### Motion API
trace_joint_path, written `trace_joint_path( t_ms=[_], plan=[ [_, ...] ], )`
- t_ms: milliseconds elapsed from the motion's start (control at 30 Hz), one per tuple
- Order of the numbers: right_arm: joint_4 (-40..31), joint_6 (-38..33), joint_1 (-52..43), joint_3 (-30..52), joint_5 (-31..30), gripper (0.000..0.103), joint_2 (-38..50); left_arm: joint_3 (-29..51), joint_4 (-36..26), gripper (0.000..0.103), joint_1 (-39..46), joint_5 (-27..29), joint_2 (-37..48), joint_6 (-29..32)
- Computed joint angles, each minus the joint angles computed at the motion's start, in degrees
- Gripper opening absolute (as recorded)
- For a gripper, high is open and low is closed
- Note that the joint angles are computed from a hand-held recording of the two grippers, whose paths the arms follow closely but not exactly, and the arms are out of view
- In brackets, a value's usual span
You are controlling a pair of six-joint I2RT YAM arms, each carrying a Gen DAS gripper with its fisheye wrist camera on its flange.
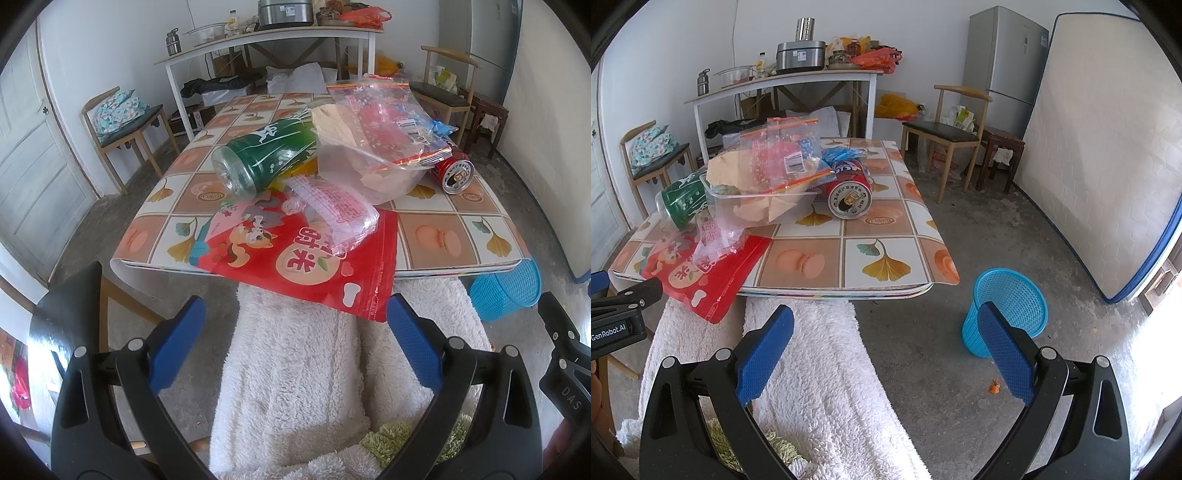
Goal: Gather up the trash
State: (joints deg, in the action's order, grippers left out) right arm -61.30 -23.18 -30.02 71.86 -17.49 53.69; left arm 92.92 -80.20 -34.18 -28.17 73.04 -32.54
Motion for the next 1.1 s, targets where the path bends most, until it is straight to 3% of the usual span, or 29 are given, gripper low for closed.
trace_joint_path(
  t_ms=[800, 1100],
  plan=[
    [3.67, 0.39, 2.40, 1.10, 0.56, 0.097, 2.00, -2.39, 3.41, 0.094, 3.37, 0.03, -2.30, 1.77],
    [8.42, 1.93, 5.92, 3.87, -0.07, 0.097, 6.73, -7.40, 10.66, 0.094, 13.07, 6.03, -6.72, 10.41]
  ],
)
